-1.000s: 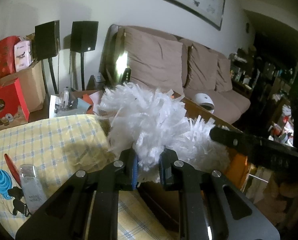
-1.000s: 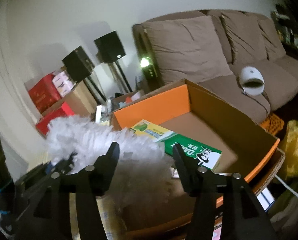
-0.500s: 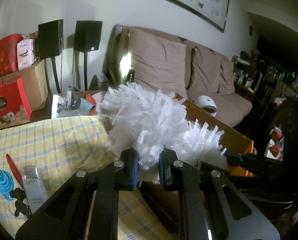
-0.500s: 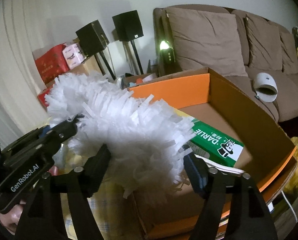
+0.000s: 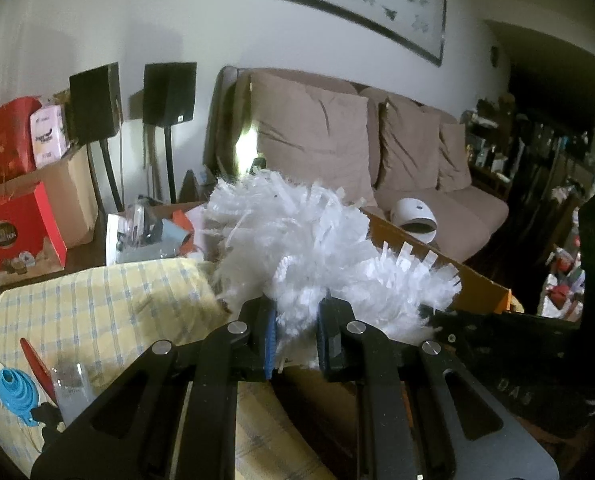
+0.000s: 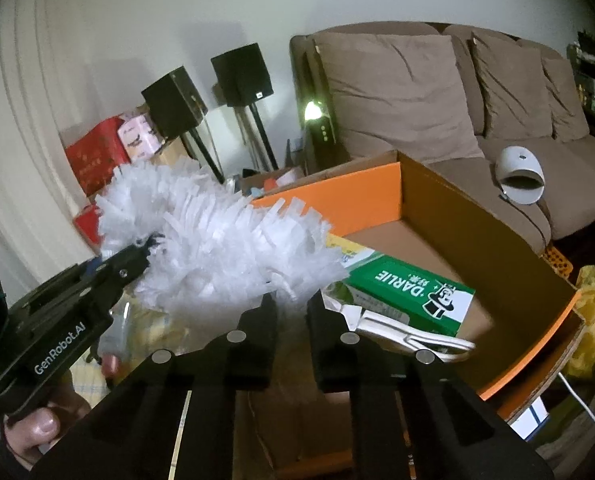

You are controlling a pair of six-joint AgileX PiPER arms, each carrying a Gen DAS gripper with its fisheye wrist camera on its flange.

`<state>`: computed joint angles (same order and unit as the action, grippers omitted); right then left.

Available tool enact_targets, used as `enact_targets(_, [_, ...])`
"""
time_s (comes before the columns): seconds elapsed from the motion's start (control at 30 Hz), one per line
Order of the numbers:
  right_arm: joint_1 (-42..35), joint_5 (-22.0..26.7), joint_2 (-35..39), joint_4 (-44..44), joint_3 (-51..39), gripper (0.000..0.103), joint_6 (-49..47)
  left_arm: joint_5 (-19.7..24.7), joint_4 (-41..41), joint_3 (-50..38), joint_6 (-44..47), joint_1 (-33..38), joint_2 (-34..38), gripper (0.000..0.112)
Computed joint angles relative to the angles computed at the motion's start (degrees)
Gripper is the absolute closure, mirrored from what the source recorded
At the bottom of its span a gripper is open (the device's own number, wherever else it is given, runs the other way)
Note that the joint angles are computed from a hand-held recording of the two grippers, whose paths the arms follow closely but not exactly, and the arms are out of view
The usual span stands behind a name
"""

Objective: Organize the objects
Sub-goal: 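Lower the feather duster with both grippers into the orange-lined box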

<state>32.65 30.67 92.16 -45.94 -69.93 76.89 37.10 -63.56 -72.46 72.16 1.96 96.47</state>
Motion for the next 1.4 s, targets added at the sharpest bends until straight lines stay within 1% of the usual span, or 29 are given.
enact_targets(0.1, [0.7, 1.8, 0.0, -1.7, -0.4, 0.091, 1.3, 0.1, 0.2, -0.6, -0.5, -0.4, -0.2, 0.098])
enact_targets(0.33, [0.6, 2.2, -0.9, -3.6, 0.3, 0.091, 3.7, -0.3, 1.5, -1.8, -1.2, -1.7, -0.2, 0.098])
enact_targets(0.57, [0.0, 2.6, -1.6, -5.5, 1.5, 0.091, 7.0, -1.7, 1.7, -2.4, -1.7, -3.9, 0.3, 0.098])
enact_targets(0.73, [-0.9, 2.1, -2.3, -6.0, 2.5, 0.09, 8.6, -2.1, 2.2, -2.7, -2.1, -4.9, 0.6, 0.098])
enact_targets(0.83, [-1.3, 1.4, -2.8, -7.7, 3.7, 0.088, 11.8, -2.0, 3.4, -3.5, -3.2, -5.5, 0.9, 0.098])
enact_targets(0.97, [-2.7, -1.0, -3.7, -8.7, 5.4, 0.088, 14.3, -2.1, 4.7, -4.3, -4.4, -6.3, 1.3, 0.098])
enact_targets(1.17, [-3.1, -0.8, -3.9, -9.2, 6.0, 0.088, 15.4, -3.0, 4.0, -4.2, -4.6, -7.3, 1.7, 0.098])
enact_targets(1.27, [-3.1, 0.4, -3.8, -9.3, 5.9, 0.088, 15.4, -3.5, 4.2, -4.5, -5.2, -8.0, 2.4, 0.098])
enact_targets(1.4, [-3.7, 0.3, -3.9, -9.4, 6.5, 0.088, 16.2, -3.7, 3.9, -4.5, -5.3, -8.6, 3.2, 0.098])
